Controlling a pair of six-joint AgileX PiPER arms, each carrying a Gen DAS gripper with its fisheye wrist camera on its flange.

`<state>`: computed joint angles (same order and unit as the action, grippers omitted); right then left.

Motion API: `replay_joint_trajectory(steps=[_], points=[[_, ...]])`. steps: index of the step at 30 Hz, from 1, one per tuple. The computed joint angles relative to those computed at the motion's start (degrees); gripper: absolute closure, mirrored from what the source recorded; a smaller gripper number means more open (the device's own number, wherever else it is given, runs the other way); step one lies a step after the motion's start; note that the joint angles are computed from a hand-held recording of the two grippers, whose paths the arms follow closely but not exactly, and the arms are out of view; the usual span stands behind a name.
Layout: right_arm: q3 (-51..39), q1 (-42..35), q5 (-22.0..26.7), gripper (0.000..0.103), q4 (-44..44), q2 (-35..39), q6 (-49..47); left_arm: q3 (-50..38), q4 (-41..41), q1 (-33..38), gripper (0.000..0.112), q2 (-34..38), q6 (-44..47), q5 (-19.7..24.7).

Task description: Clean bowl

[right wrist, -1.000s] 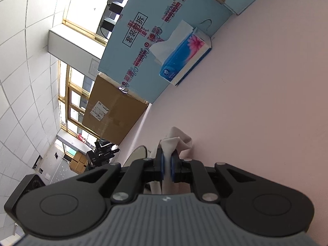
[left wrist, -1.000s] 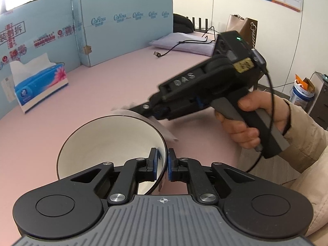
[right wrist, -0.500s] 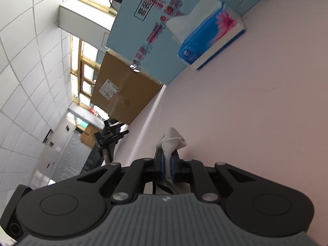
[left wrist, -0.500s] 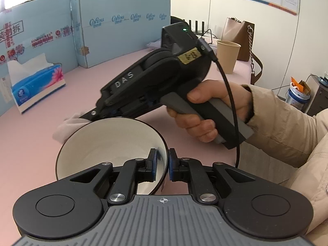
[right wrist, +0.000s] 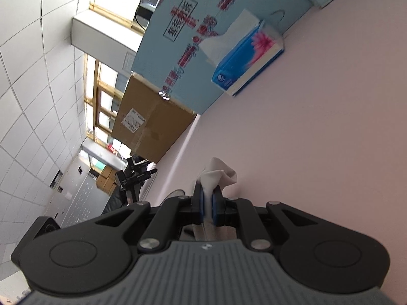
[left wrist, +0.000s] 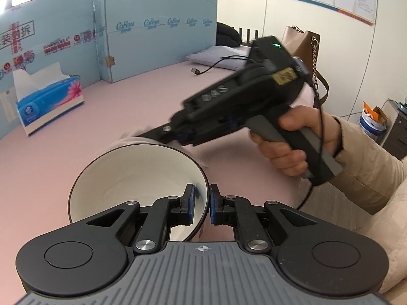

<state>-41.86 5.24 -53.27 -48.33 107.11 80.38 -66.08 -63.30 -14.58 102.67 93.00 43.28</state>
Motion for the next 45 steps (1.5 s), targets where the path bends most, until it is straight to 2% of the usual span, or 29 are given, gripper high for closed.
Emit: replay_joint_trajectory(steps=[12,18,25,28,37,39,45], points=[[11.1,3.6,-3.0,0.093,11.2,-4.4,-7.9,1.5,-1.6,-0.2,0.097,-0.7,-0.3,-1.6],[12.7,4.9,-3.7,0.092,11.9,-5.8,-8.8,3.0,-1.8,-1.7,0.096,-2.0,-0.6,-5.0],[13.6,3.8,-8.1,0.092,10.5,-5.2,-8.9,3.1,-2.2,-3.2,0.093,-2.5,-1.6,-7.8],[14.9,2.2,-11.1,0.092,11.0,-5.0,-9.2,2.5,-1.6,-4.1,0.091,-2.4,-3.2,-9.1],[17.2,-1.5,-12.2,0.092,12.5,-6.7,-10.8,0.1,5.5,-8.2,0.091,-1.7,-14.7,-14.8],[17.3,-1.4,-12.0,0.092,12.9,-6.7,-11.2,0.0,6.5,-8.2,0.093,-1.8,-15.3,-14.4],[16.6,-0.5,-14.8,0.092,13.4,-3.5,-10.1,0.3,7.8,-5.0,0.102,-2.9,-11.7,-8.7]])
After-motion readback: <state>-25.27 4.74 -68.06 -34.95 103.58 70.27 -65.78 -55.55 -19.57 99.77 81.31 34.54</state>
